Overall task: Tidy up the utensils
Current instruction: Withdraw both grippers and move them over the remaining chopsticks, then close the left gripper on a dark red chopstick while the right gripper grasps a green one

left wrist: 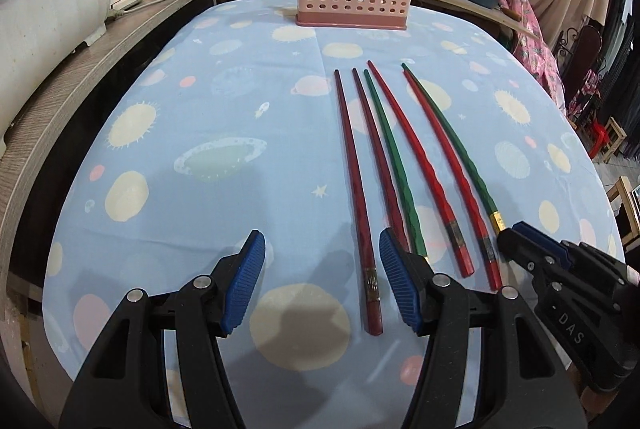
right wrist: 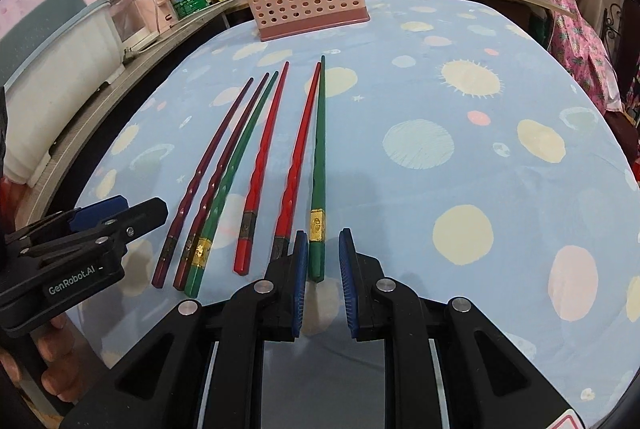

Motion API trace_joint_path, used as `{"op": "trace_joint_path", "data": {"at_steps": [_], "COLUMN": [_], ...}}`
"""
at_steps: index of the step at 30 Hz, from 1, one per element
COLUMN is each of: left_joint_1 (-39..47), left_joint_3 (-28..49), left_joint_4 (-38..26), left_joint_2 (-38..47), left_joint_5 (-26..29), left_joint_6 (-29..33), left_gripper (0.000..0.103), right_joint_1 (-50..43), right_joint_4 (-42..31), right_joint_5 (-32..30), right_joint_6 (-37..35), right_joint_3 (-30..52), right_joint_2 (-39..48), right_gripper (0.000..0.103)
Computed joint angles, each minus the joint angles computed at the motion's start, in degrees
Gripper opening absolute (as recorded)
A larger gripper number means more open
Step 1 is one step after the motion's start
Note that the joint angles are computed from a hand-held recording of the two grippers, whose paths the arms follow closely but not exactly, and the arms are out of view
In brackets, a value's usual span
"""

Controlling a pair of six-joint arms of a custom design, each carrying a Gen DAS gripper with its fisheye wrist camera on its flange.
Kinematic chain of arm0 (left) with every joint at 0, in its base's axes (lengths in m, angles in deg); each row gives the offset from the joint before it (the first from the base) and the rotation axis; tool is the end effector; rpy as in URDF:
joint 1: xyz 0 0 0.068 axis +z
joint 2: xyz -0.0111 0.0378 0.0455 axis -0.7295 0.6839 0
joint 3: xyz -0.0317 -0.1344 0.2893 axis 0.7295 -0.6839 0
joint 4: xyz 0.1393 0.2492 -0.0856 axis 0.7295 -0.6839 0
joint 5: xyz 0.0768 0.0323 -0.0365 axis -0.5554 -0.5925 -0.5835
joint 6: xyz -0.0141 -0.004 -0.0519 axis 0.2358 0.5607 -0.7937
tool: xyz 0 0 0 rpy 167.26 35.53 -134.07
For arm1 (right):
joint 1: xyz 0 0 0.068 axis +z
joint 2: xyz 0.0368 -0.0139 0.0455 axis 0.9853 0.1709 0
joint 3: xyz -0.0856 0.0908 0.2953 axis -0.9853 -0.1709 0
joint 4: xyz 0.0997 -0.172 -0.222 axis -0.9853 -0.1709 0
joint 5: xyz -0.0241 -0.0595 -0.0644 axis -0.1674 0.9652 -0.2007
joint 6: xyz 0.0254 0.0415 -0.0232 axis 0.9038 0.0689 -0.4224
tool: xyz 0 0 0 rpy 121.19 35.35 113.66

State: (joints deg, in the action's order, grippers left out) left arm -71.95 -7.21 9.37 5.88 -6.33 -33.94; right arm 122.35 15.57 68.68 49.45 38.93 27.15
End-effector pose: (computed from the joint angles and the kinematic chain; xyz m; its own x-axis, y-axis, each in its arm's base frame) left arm 0.2205 -0.0907 0.1760 -0.7796 -0.2077 -0.5908 -0.2112 0.9753 -0.0641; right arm 0.2677 0.2390 0.1593 -0.7762 -0.1867 -0.6022 -0.3655 0.9116 0.1884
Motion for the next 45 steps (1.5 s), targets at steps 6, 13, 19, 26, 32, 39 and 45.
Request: {"op": "trace_joint_path", "data": {"at_steps": [6,13,19,26,32,39,45], "left_joint_1": [-1.29,-1.71,-2.83,-3.04,-2.09,-1.12,-0.29], "left_joint_3": [-0.53,-0.46,-0.41,-0.45,-0.58,-0.32,0.62], "left_joint_4": [-0.19,-0.22,-0.31,-0.95,-1.00,-1.23,-2.60], "left_joint_2": [0.51,2.32,3.07,2.56,2.01,1.83,0.31], "left_joint_5": [0.22,0.47,-1.20,-1.83,-0.87,0.85,1.46], "left_joint_6": [-0.72,-1.17,-1.28,-1.33,-0.91,-0.55,-0.57], "left_gripper": [0.057,0.056,0.056,0.036,0.010,0.007,0.007], "right_joint_1": [0.45,0.88,1.60,1.82,1.68,1.19,0.36], "right_joint_4": [0.77,1.43,1.83,2.26,2.30,1.73,1.17], "right_joint_5": [0.97,2.50,4.18,5.61,5.59,4.61,3.91], "right_joint_6": [-0.33,0.10,0.13,-0.44,-0.53,0.12,0.30], "right_joint_3": [0.17,-0.26,-0.39,-0.61,-0.66,-0.68,-0.72], "right_joint_2": [0.56,0.61,0.77,0.89,0.86,0.26,-2.42], "right_gripper": [0.018,0.014,0.013,0.007,0.007,0.007,0.007]}}
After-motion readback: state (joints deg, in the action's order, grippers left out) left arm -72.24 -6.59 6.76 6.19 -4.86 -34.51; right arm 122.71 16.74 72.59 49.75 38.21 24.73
